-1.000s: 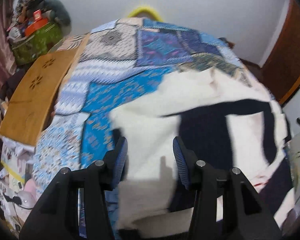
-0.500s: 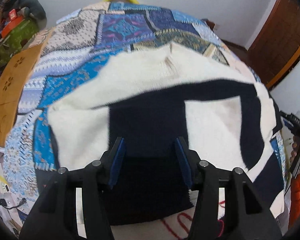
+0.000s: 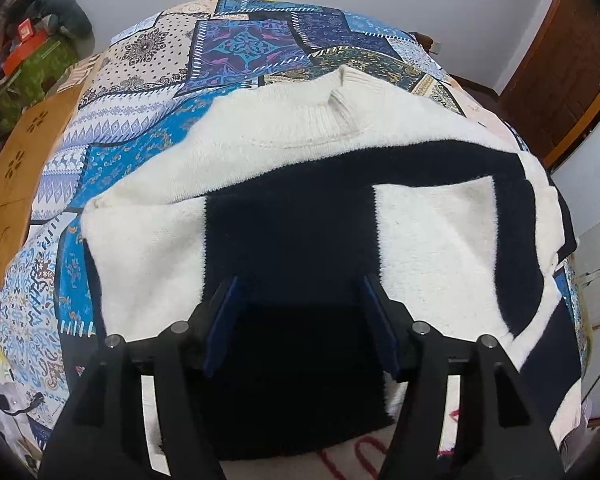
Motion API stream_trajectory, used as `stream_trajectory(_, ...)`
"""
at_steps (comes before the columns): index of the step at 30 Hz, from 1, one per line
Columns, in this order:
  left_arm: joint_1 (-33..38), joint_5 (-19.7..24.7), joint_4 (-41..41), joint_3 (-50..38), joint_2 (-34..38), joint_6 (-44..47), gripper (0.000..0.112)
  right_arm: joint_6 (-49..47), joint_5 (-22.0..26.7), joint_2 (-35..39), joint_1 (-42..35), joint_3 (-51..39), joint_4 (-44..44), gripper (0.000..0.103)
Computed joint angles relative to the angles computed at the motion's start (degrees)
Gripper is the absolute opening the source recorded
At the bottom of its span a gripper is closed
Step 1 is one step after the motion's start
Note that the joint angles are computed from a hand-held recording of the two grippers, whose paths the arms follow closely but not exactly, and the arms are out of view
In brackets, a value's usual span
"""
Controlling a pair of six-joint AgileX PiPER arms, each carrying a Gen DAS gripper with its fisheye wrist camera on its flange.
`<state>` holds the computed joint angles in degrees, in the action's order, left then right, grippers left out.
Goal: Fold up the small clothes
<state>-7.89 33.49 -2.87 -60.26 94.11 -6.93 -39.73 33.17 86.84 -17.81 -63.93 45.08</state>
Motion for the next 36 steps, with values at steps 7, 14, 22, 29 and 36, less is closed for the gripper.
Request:
stream_trajectory(7,-0.2,1.2,0.8,0.5,-1.4,-1.3,0.061,-0.6,3.6,-9.5,16.8,-2.8,-1.5,0.002)
stream_trajectory(14,0.3,2.5,2.1,3.3,-7.4,-0.8,0.061,4.8,2.8,-6.1,33.3,-0.4,-8.0,0.002)
stream_trajectory(22,-0.5,5.1,1.8,1.8,-11.7,-0.6,0.061,4.5,8.2,-5.8,30.4,2.7,-11.3,0.048)
stream_trajectory(29,-7.6,4.9,5.1,-2.5,-9.1,-5.5,0.061,-1.9,8.8,-11.9,15.4,7.2,-5.8,0.068)
stream_trajectory(36,-9.7,4.5,8.9,-2.2,-5.7,-9.3,0.061,7.5,7.4,1.3,-0.4,3.0,-11.9,0.068)
